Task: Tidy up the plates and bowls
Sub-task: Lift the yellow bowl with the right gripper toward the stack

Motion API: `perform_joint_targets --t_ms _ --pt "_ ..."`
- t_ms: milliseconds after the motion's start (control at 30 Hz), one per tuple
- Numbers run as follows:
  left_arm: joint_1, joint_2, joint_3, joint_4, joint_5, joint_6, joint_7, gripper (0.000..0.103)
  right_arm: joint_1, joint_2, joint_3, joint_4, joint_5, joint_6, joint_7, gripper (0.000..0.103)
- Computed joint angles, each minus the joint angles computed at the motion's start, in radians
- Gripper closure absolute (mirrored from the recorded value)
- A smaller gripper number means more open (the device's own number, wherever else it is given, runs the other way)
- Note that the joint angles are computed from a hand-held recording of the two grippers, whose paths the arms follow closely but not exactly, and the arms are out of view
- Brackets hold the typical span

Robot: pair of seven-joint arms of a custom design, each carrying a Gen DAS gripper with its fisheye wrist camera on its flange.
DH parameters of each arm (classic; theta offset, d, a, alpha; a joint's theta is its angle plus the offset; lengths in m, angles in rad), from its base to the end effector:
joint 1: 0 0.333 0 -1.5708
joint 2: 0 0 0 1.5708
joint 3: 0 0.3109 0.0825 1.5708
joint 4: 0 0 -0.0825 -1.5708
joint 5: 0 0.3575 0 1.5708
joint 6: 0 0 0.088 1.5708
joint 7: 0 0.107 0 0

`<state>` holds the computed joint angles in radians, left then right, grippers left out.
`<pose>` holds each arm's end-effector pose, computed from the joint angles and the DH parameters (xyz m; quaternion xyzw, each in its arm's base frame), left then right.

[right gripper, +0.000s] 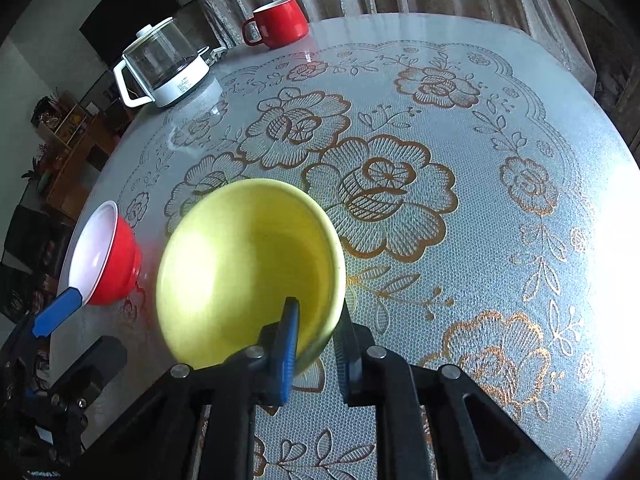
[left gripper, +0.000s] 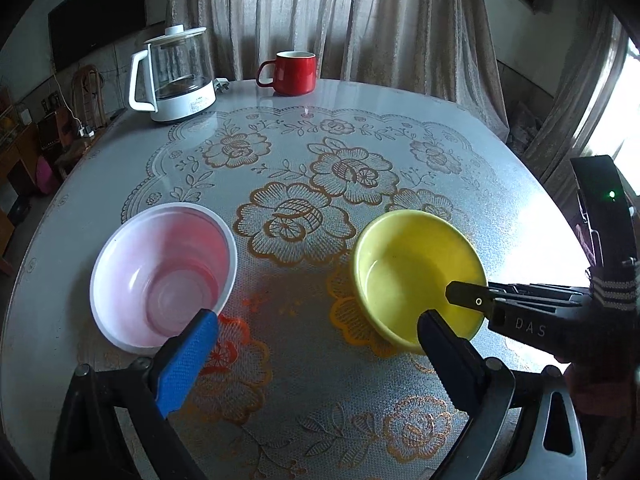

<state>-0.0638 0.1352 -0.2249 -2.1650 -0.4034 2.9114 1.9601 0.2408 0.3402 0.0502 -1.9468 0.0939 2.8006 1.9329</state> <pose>0.5591 -0.1372 0.4136 -0.5624 0.7641 -0.2833 0.1400 0.6097 0.1753 0.3761 -0.6272 0.7356 -0.0817 0.2425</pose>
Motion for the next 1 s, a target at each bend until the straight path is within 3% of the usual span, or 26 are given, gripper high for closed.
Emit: perform_joint_targets --t_ms 167,333,600,767,1000 --pt "0.002 0.043 -0.016 0.048 -0.034 -0.058 0.002 0.011 0.024 -0.026 -0.022 -0.034 -0.051 0.0 0.019 0.088" --pt "-0.017 0.067 -0.006 0.06 0.035 -0.062 -0.045 0.018 0.037 -0.041 -0.035 -0.056 -0.103 0.004 0.044 0.088" --pt "-0.008 0.102 -0.014 0.089 0.071 -0.062 -0.068 0.039 0.055 -0.047 -0.054 -0.065 -0.194 0.005 0.086 0.088" --pt "-0.012 0.117 -0.012 0.097 0.111 -0.045 -0.074 0.059 0.059 -0.047 -0.059 -0.066 -0.226 0.006 0.099 0.088" --pt "-0.003 0.134 -0.026 0.119 0.119 -0.075 -0.062 0.076 0.078 -0.049 -0.073 -0.058 -0.295 0.0 0.132 0.087"
